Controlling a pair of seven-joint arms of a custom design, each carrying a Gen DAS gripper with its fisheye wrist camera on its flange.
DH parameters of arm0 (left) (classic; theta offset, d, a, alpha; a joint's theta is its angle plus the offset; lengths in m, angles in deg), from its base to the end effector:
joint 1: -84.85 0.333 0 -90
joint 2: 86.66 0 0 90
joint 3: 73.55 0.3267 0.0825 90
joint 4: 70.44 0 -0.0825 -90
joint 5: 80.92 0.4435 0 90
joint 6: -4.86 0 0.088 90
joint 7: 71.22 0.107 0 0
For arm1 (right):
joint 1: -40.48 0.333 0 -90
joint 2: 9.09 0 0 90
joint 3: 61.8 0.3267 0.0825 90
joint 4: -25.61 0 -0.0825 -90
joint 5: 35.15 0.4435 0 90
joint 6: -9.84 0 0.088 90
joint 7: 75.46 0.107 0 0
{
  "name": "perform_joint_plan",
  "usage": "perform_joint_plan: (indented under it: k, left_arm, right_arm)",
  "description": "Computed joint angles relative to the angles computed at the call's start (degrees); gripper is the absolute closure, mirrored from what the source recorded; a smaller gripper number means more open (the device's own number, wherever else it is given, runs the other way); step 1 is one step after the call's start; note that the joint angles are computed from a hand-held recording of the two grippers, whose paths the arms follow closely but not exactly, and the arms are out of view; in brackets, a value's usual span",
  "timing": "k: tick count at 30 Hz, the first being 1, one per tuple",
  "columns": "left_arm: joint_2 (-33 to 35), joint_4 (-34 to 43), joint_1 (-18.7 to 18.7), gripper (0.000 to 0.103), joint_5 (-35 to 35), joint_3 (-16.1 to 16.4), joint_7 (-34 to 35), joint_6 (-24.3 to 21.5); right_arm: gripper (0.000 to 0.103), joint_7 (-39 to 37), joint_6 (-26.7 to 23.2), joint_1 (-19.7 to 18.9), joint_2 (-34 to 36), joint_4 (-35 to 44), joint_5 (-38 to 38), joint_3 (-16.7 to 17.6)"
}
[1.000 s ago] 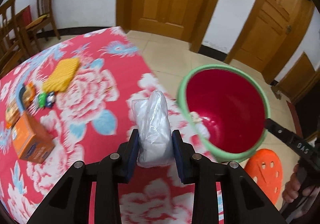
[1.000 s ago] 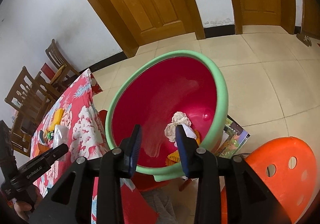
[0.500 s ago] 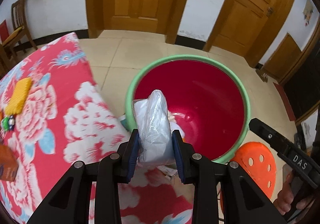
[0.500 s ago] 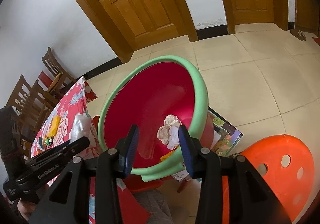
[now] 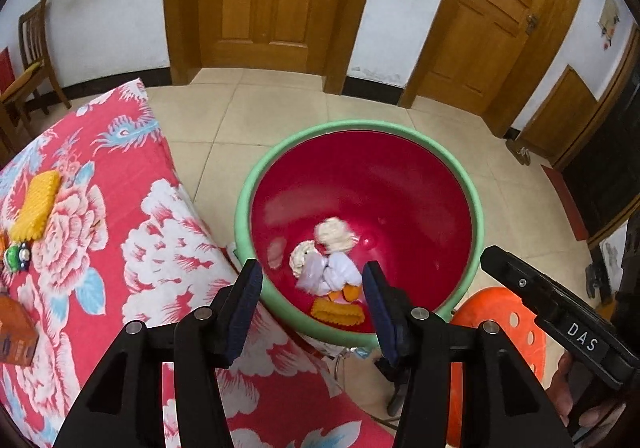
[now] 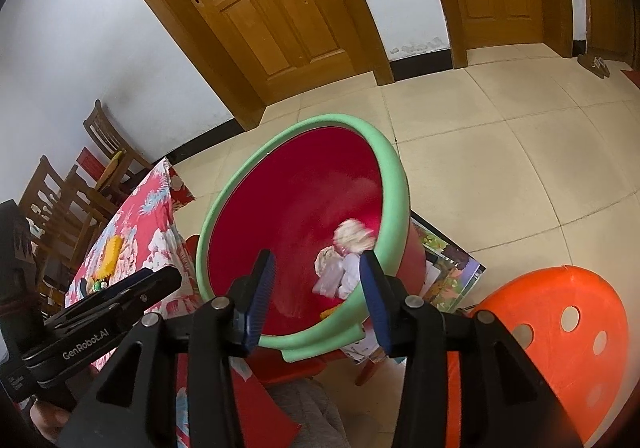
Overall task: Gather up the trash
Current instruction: 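Move both grippers back from the bucket to the table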
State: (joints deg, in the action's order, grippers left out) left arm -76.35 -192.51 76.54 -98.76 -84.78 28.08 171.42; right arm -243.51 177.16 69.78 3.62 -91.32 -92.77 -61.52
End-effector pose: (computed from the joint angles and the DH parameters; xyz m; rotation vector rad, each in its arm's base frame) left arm 0.6232 -0.1982 0.3620 -1.7597 2.1708 -0.8310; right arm 0.5507 0.3730 0.3610 -1.3777 1.9564 -0.3485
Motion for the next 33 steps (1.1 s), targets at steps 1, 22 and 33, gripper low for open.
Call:
perform_joint_plan:
  k: [1,22,33]
  left_arm:
    - [-0.32,-0.30,0.03,0.050,-0.17,0.01,-0.11,0.09]
    - [-13.18,-13.44,2.40,0.049,-2.23,2.45,-4.45,3.73]
    - [-20.93,-21.72,6.79,0.048,3.58,2.86,-11.20,5.05]
  right_arm:
    - [0.053,0.00,-0.08,0.08,-0.11,-0.03,-0.05,0.03]
    - [0.038,-0.45,-0.11,2.52,-0.01,2.38,-2.21,1.83]
    - [0.036,-5.85,0.00,5.37,1.63,5.02,0.37,2.49]
